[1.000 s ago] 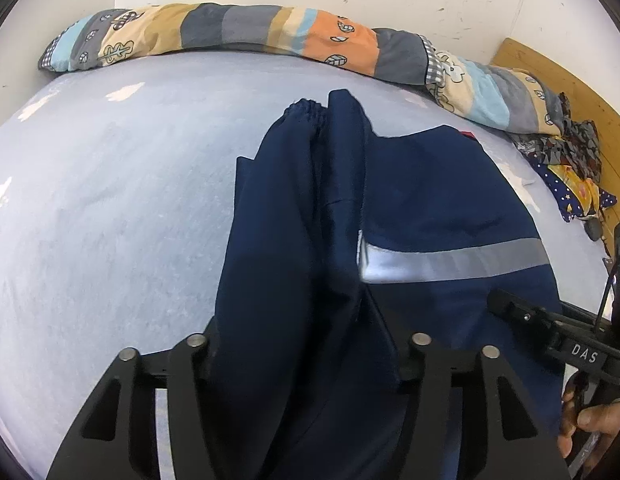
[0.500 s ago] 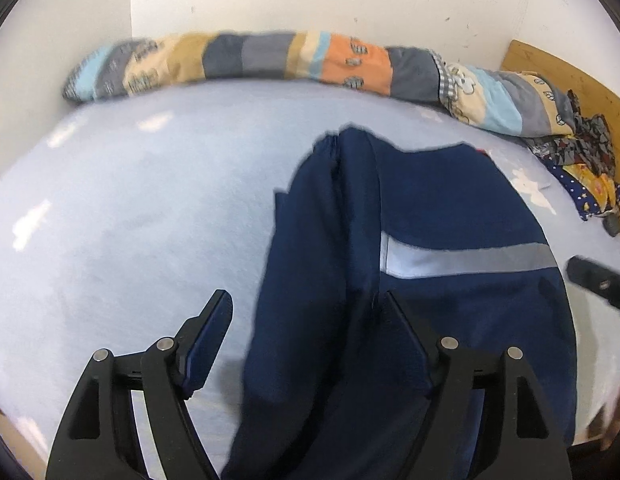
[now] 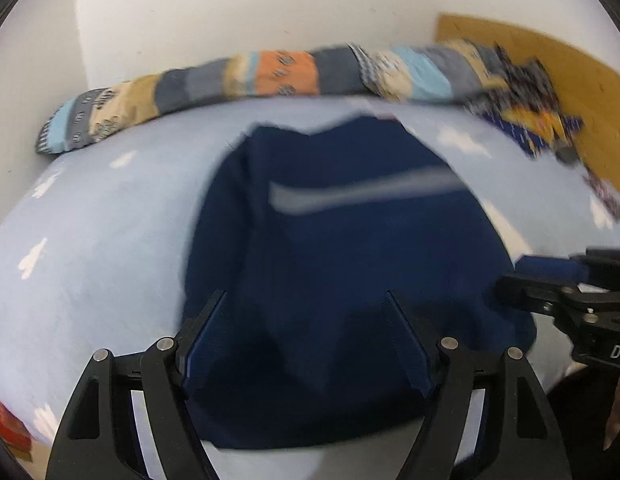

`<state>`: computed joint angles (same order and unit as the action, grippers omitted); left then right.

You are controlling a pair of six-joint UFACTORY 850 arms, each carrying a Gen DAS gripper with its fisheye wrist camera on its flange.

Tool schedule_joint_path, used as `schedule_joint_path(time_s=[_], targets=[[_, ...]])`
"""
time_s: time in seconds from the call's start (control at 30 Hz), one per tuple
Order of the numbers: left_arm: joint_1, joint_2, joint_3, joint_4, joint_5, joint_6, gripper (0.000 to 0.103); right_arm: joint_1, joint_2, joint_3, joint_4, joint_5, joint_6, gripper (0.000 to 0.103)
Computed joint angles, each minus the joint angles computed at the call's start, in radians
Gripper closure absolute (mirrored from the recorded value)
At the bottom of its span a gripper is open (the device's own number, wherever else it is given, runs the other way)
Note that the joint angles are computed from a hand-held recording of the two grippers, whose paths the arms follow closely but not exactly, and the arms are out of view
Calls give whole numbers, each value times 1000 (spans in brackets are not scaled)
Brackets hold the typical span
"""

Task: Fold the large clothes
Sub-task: 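Lower the folded jacket onto the bed and open both tools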

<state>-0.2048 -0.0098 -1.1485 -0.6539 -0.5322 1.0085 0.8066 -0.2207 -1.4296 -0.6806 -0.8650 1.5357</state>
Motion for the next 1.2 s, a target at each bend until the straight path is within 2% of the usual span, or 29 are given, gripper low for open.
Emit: schedule_joint_path(time_s=[0.07,0.1,0.17,0.23,0.27,0.33,0.37,0.43,0.5,0.57,0.63,0.7,0.8,0.9,1.0,1.07,1.2], targets=[[-29,-14,11,143,-7,-107,27,-11,-17,11,93,19,-46,65],[-43,-22,21,204,15,-155,26,-18,-26,12,127,22,-65,65],[-54,-13,36,245,40,-173,26,-29,-45,1,170,14,-101,65],[-48,-18,13,226,0,-162,26,-37,-44,-5,190,13,-114,63],[-39,-22,-6,204,-22,-158,26,-44,-24,7,196,44,-110,62],[-26,-22,-40,139,-27,-104,26,-54,23,31,136,104,-47,62],[-25,-30,-66,116,-18,-81,26,-59,32,22,104,94,-26,62],[-28,-90,-170,118,-28,-110,24,-92,30,-25,42,60,-39,61],[-27,-198,-319,118,-110,-151,21,-148,9,-81,38,45,-80,59],[-48,-284,-425,196,-66,-259,21,-208,-14,-119,24,78,-97,59],[-59,-372,-528,221,-104,-302,21,-272,-68,-184,75,94,-164,59],[-71,-438,-598,271,-105,-381,21,-319,-124,-239,120,120,-231,59],[-83,-539,-704,324,-170,-469,21,-373,-199,-304,234,120,-331,59],[-109,-604,-764,450,-194,-593,19,-407,-274,-351,335,88,-403,61],[-120,-629,-784,471,-198,-606,8,-442,-321,-371,447,71,-494,61],[-129,-643,-792,528,-194,-648,1,-446,-340,-378,458,61,-522,60],[-105,-653,-818,448,-221,-643,1,-440,-314,-350,419,94,-492,61]])
